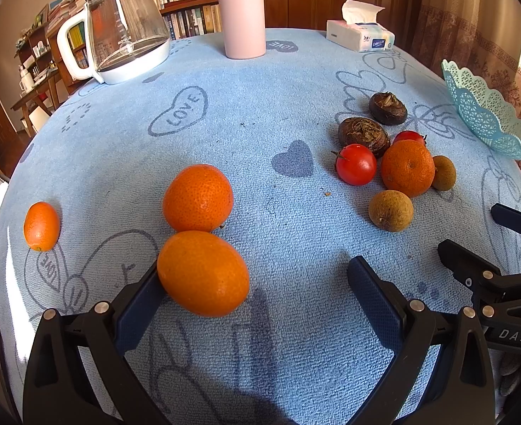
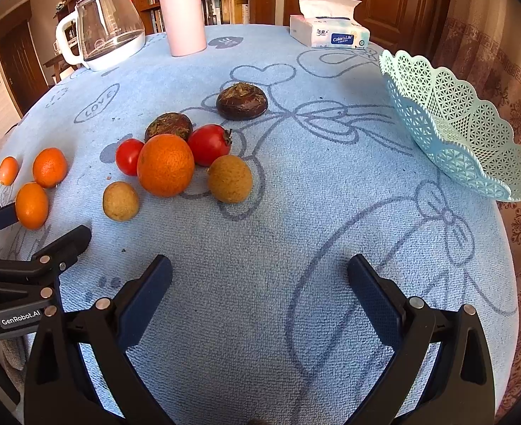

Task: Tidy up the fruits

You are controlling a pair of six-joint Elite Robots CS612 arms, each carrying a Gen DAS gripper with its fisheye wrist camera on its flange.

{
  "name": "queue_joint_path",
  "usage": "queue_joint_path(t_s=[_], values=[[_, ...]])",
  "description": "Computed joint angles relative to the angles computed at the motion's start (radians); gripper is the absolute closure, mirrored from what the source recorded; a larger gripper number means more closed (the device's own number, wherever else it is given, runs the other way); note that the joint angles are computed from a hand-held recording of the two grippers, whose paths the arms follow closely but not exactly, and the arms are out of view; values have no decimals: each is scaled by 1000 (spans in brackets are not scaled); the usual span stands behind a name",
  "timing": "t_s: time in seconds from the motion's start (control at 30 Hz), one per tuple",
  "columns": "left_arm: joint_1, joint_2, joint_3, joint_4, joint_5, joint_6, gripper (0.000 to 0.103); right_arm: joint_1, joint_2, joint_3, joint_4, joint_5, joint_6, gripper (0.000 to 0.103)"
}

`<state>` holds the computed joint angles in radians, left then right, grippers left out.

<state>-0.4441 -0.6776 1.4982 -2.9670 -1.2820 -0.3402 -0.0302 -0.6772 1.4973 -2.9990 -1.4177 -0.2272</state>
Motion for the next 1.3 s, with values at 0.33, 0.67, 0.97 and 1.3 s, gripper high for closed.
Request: queue_joint_path(t_s=[0.33,0.67,0.97,1.3], values=[[0,-1,2,-10,-5,-4,5,-3,2,-4,-1,12,3,2],[-11,-26,51,-100,47,54,5,-26,-18,27,-56,122,36,2],[-6,-56,98,-200,130,48,5,-52,-33,83,-305,304,125,2],[15,-87,152,-296,209,41,5,-45,-50,102,-360,352,178,2]])
